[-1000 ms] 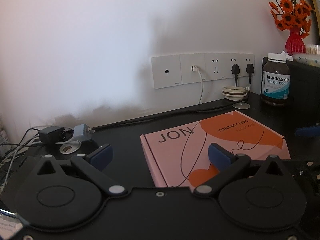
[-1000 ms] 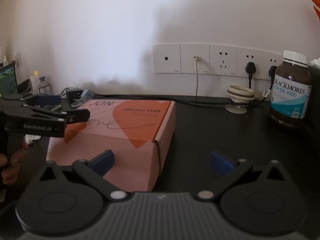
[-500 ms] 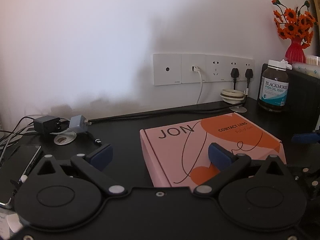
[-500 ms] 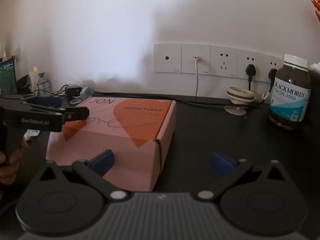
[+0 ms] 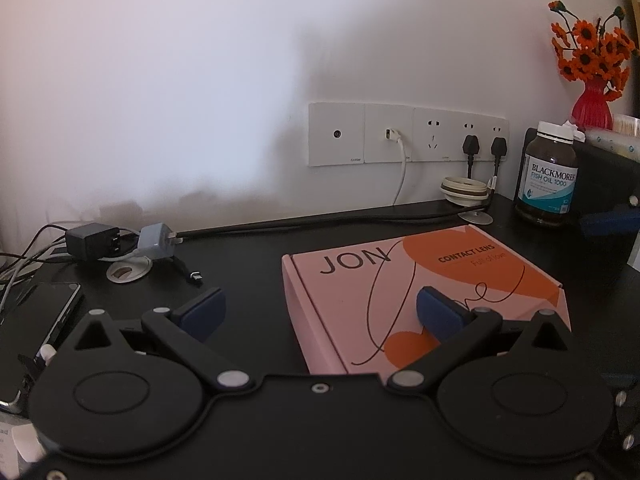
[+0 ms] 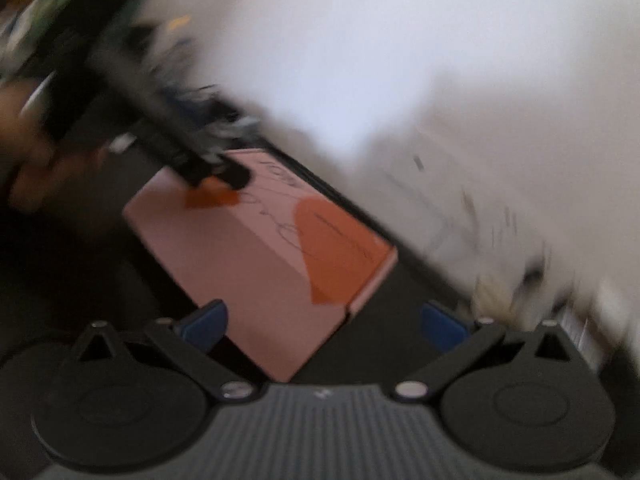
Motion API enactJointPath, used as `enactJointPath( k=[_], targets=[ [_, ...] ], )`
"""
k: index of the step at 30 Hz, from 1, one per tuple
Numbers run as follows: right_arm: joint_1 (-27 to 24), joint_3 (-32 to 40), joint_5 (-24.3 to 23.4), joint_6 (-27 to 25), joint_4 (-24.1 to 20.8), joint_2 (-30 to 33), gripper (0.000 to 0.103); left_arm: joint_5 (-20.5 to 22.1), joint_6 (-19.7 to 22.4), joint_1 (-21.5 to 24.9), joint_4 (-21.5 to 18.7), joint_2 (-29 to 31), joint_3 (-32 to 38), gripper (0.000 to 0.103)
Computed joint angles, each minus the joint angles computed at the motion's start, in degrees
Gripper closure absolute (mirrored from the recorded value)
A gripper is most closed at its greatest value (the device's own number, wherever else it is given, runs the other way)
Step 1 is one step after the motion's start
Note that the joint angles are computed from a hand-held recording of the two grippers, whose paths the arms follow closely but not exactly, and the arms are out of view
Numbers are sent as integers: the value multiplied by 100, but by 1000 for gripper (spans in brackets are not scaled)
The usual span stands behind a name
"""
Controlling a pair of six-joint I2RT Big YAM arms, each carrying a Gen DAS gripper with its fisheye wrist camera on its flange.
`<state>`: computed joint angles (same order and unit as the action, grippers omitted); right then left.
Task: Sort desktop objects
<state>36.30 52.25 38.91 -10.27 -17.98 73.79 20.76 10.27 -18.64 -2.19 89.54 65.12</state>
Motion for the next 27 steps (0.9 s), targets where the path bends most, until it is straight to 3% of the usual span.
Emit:
enactJointPath(
  k=[3, 8, 13, 20, 24, 27],
  targets=[
    [-103, -56, -411, -995, 359, -20, 1, -53, -13, -15, 7, -7, -5, 0],
    [-324, 94, -706, -1599, 818, 238, 1, -3, -68, -3, -43, 16, 26, 0],
    [-476, 234, -1102, -1534, 958, 407, 1, -19, -83, 9, -15, 37, 34, 0],
    [-728, 307, -1663, -1056, 805, 518, 1, -4, -126, 12, -69, 44, 61, 0],
    [-721, 426, -1731, -870, 586, 733, 1, 24, -110, 20, -93, 54, 81, 0],
    [-664, 444, -1536, -896, 672, 856, 1, 35, -141, 26, -162, 64, 115, 0]
  ],
)
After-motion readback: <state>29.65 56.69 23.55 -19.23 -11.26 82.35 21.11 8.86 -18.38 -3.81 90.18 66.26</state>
